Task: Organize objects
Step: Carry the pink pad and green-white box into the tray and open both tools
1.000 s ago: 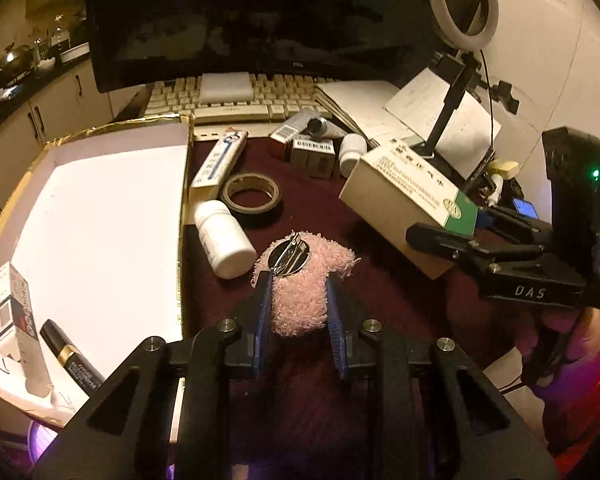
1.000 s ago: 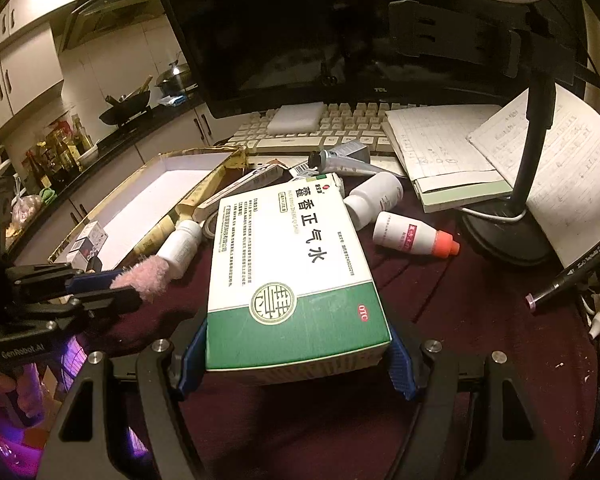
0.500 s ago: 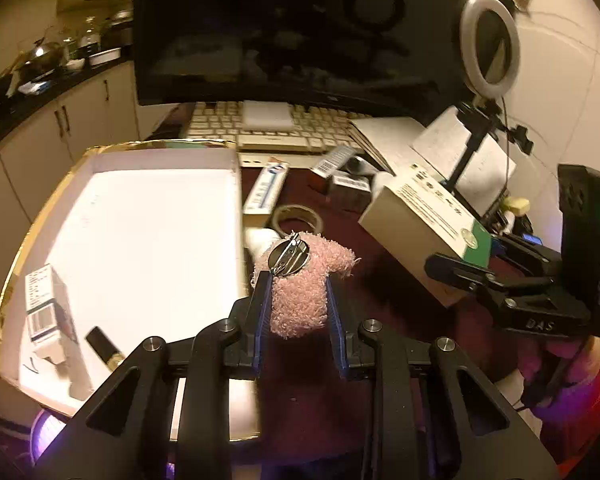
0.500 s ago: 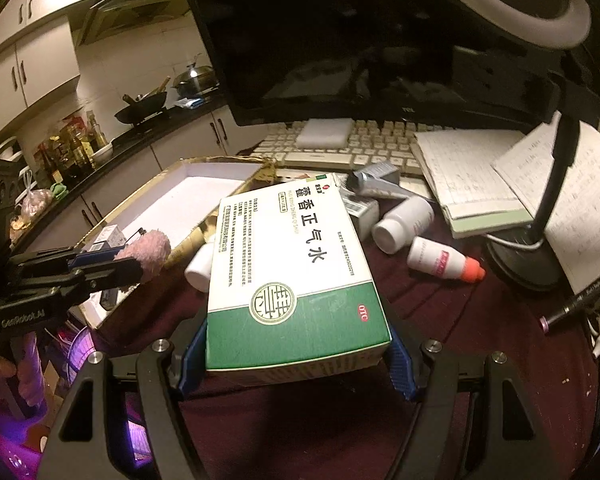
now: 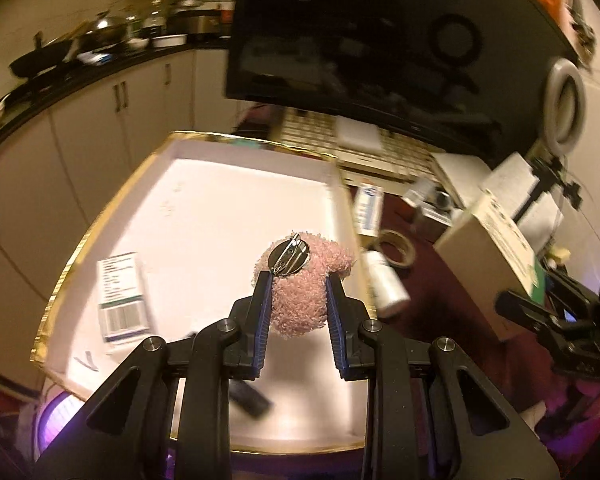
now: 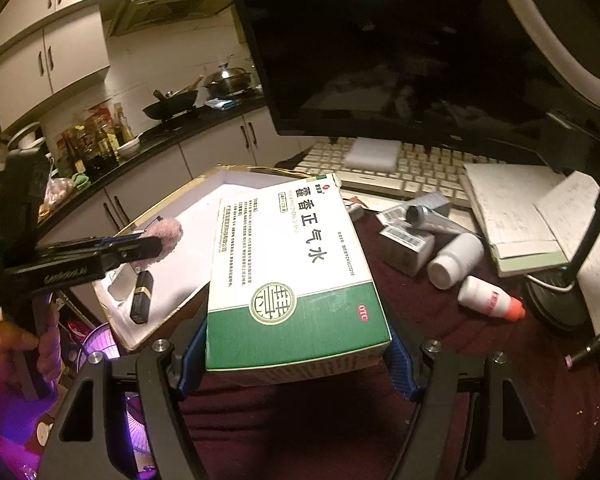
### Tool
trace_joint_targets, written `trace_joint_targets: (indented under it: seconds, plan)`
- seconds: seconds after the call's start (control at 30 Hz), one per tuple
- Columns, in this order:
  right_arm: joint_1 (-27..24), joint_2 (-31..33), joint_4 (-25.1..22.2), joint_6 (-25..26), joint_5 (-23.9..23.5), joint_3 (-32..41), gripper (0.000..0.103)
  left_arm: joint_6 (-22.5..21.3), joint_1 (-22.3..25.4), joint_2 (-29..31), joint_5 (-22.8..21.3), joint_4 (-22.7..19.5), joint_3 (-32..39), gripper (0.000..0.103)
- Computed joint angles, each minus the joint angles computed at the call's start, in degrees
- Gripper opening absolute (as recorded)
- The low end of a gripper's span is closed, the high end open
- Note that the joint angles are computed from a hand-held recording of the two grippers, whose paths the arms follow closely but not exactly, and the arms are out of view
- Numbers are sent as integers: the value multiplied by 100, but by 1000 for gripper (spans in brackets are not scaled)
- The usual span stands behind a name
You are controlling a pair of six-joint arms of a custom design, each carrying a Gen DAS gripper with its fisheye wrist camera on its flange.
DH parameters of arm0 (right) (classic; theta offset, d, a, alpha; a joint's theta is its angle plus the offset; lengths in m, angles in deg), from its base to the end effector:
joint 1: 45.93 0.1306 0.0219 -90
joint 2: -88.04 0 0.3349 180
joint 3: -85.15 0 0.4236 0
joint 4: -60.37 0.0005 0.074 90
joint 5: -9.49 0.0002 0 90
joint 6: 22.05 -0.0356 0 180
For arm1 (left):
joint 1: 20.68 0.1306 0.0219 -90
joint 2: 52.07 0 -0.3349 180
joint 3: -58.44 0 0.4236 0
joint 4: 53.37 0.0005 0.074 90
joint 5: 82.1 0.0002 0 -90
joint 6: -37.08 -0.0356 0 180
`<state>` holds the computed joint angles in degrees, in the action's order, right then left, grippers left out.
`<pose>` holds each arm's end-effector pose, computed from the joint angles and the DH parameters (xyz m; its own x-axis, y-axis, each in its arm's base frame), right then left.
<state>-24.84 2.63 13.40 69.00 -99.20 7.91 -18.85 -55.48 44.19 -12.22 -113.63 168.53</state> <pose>0.5109 0.2087 0.4570 -0.5740 -0.2400 -0.7829 -0.5845 0.7897 0.1865 0.4531 -0.3006 0.4868 -0.6840 -0.1652 -0.7106 -0.0507 0.9824 -0.1797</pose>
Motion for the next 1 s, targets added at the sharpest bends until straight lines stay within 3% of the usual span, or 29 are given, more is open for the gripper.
trace_joint_targets:
  seconds: [0.17, 0.33, 0.53, 1.0]
  plan:
    - [107, 84, -42, 69, -44, 101, 73, 203, 212, -169, -91, -94, -205, 25]
    - [195, 106, -55, 99, -38, 144, 73, 411, 472, -271, 139, -154, -392, 25]
    - [321, 280, -104, 101, -59, 367, 73, 400, 505, -130, 154, -346, -335, 25]
    - [796, 1497, -663, 340, -55, 1985, 73, 365, 449, -146, -16, -675, -461, 25]
